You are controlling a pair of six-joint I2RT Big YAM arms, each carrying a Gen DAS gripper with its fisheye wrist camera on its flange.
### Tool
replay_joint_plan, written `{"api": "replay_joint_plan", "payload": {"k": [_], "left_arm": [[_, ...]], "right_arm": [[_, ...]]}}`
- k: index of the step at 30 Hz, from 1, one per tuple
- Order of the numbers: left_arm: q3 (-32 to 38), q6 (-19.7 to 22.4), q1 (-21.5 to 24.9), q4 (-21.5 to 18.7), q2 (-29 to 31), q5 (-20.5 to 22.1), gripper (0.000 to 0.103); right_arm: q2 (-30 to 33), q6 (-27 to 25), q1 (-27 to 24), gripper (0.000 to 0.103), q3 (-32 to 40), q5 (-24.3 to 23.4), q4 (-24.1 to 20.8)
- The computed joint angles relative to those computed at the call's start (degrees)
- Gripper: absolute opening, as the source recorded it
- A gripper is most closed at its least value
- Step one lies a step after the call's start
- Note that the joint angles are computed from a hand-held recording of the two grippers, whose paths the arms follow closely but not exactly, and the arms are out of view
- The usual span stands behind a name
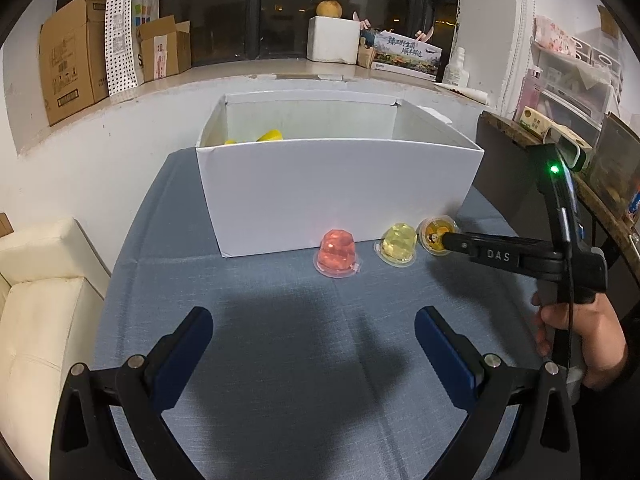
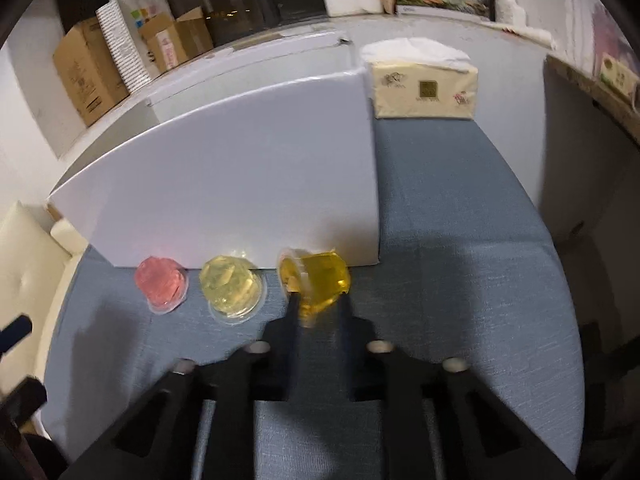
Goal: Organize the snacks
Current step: 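Grasp the yellow jelly cup with the right tool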
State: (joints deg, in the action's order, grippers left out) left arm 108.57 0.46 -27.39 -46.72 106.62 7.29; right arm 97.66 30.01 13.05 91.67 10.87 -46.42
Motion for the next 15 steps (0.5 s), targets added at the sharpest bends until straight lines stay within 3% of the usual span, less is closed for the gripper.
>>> {"api": "replay_joint_plan", "payload": {"k": [1, 2, 7, 9, 10, 11, 15], "left_arm": [[-0.06, -0.06, 0.04, 0.05, -0.03, 0.09, 0.103], [-0.11, -0.12, 0.07, 0.13, -0.03, 0.18, 0.103], [0.14, 0.05, 0.16, -0.09, 0.26, 0.18, 0.103], [0.27, 0.10, 0.12, -0.17, 0.41, 0.01, 0.103], [0.50, 0.03, 0.13, -0.35, 0.60, 0.00, 0.103], [1.15, -0.09, 0.13, -0.79, 1.11, -0.01, 0.103], [4.02, -0.33, 0.01, -2.85, 3.36, 0.12, 0.103]], "right_arm": [[0.15, 0.08, -0.15, 0.079, 0.01, 0.25, 0.42], [0.43, 0.21, -0.36, 0.082, 0.10, -0.06, 1.19], [3.07, -0.27, -1.07, 0.082, 2.19, -1.07, 1.46], [3.49, -1.51, -1.20, 0.072, 2.49, -1.54, 2.39], [3.81, -1.86, -1.10, 0.058, 3.03, -1.26, 1.83], [3.88, -1.77, -1.01, 0.037, 3.20, -1.10, 1.39], [2.30, 0.28, -1.04, 0.035, 1.24, -4.17, 2.32]]}}
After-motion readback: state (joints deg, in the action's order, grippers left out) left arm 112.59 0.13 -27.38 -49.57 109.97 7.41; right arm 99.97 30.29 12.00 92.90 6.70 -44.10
